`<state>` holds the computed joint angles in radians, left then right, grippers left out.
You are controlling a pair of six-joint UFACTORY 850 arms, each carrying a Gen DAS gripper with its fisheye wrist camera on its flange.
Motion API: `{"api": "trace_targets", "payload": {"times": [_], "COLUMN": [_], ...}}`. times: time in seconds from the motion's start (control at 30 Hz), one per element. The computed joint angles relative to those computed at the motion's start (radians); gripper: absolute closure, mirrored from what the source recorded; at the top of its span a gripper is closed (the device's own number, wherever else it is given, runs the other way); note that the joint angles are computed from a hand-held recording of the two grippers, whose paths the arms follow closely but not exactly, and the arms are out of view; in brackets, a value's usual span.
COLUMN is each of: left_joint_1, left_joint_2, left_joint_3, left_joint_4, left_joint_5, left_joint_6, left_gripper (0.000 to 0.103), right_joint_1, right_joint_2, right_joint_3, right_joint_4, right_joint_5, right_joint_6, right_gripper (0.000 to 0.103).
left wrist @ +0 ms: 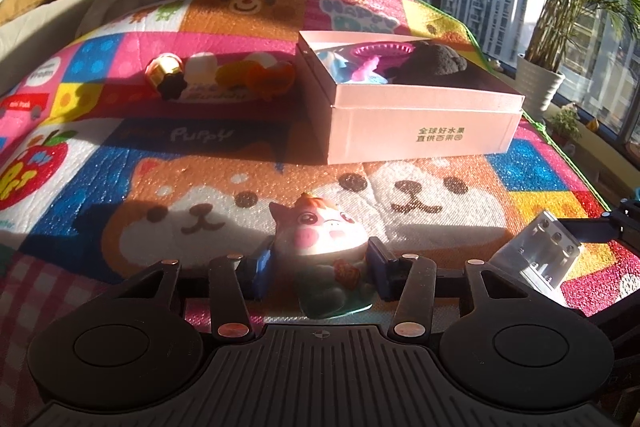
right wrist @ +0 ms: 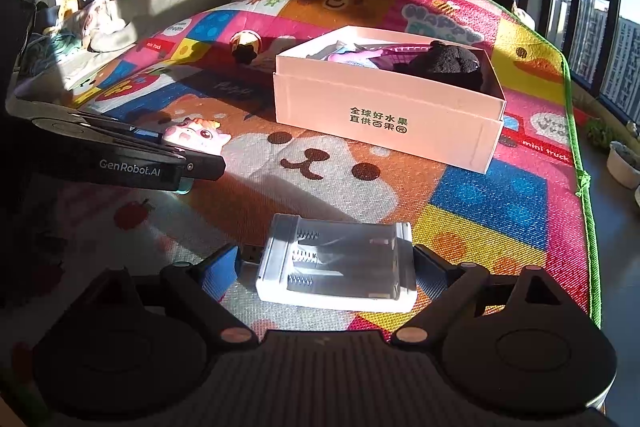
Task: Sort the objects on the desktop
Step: 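Drop the figurine into the box with the left tool while the right tool drops the case in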
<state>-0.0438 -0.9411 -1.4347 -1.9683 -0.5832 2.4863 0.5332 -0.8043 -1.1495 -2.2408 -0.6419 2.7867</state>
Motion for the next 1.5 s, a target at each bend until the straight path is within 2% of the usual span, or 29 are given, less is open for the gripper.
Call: {"api": "trace_targets", "payload": {"times": [0.2, 0.4, 0.53, 0.63, 0.77, 0.93, 0.97, 1.0, 1.07, 1.13, 1.17, 1.27, 1.33, 1.43, 1.5], "left_joint_1": [0.025, 0.047, 0.027, -0.009, -0.063, -0.130, -0.139, -0.146, -0.146, -0.124, -0.112, -0.075, -0.056, -0.030, -0.013], "left_joint_2": [0.058, 0.156, 0.212, 0.223, 0.183, 0.035, -0.002, -0.031, -0.077, -0.100, -0.103, -0.098, -0.096, -0.114, -0.113], "left_joint_3": [0.074, 0.152, 0.175, 0.142, 0.032, -0.196, -0.247, -0.287, -0.340, -0.360, -0.352, -0.305, -0.289, -0.307, -0.295], "left_joint_4": [0.005, -0.070, -0.139, -0.180, -0.125, 0.035, 0.058, 0.061, 0.018, 0.014, -0.004, -0.077, -0.081, -0.001, 0.041], "left_joint_5": [-0.027, -0.167, -0.234, -0.232, -0.185, -0.160, -0.147, -0.124, -0.075, -0.060, -0.059, -0.051, -0.025, 0.012, 0.024], "left_joint_6": [0.080, 0.192, 0.316, 0.352, 0.255, 0.037, -0.009, -0.035, -0.049, -0.082, -0.075, -0.010, -0.020, -0.123, -0.174], "left_gripper": [0.051, 0.051, 0.051, 0.051, 0.051, 0.048, 0.039, 0.024, 0.017, 0.013, 0.007, 0.006, 0.004, 0.001, 0.000], "right_joint_1": [0.014, 0.042, 0.048, 0.016, -0.063, -0.125, -0.137, -0.147, -0.168, -0.188, -0.197, -0.216, -0.226, -0.236, -0.231], "right_joint_2": [0.063, 0.166, 0.233, 0.294, 0.350, 0.311, 0.296, 0.283, 0.254, 0.219, 0.199, 0.131, 0.083, 0.020, 0.001], "right_joint_3": [0.064, 0.122, 0.137, 0.143, 0.133, 0.089, 0.072, 0.057, 0.022, -0.016, -0.037, -0.117, -0.178, -0.269, -0.296], "right_joint_4": [-0.020, 0.066, 0.106, 0.080, 0.049, 0.029, 0.023, 0.019, 0.014, 0.003, -0.002, 0.001, 0.004, 0.058, 0.111], "right_joint_5": [-0.053, -0.210, -0.332, -0.341, -0.292, -0.255, -0.230, -0.206, -0.155, -0.098, -0.073, 0.016, 0.094, 0.207, 0.228], "right_joint_6": [0.014, -0.107, -0.196, -0.201, -0.145, -0.131, -0.126, -0.118, -0.101, -0.068, -0.054, -0.039, -0.031, -0.062, -0.120], "right_gripper": [0.011, 0.011, 0.011, 0.011, 0.011, 0.011, 0.011, 0.011, 0.011, 0.011, 0.011, 0.011, 0.011, 0.010, 0.007]}}
